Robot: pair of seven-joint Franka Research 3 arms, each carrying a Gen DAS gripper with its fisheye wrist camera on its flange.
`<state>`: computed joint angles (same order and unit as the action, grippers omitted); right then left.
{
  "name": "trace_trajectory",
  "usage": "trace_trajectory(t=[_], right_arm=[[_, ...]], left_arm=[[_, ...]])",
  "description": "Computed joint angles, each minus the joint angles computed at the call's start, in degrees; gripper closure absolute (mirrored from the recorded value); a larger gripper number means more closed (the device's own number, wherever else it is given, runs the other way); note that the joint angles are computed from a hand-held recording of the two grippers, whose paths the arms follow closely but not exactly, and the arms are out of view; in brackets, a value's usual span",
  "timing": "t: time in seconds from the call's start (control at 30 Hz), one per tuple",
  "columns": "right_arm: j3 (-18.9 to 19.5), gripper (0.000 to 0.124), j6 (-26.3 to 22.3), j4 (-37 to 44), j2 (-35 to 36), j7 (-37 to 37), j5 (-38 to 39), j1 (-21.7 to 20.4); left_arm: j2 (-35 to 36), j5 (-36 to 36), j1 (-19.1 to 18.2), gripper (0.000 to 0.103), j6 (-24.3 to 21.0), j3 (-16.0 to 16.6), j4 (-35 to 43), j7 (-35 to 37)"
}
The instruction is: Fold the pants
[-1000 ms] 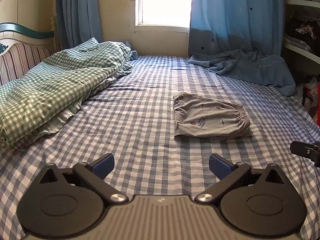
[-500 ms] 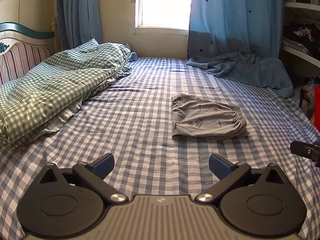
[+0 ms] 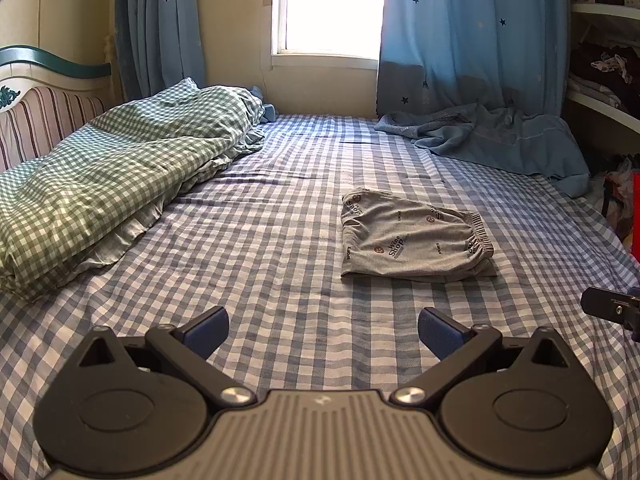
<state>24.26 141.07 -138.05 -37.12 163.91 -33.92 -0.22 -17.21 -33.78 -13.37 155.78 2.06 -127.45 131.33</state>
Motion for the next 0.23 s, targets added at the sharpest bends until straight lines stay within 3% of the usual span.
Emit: trace_trajectory(t=[0.23], right_arm=[[-0.75, 0.022, 0.55, -0.17, 0.61, -0.15, -0.10, 0.12]], left_arm=[[0.81, 0.80, 0.15, 0.000, 0.67, -0.56, 0.18, -0.74]])
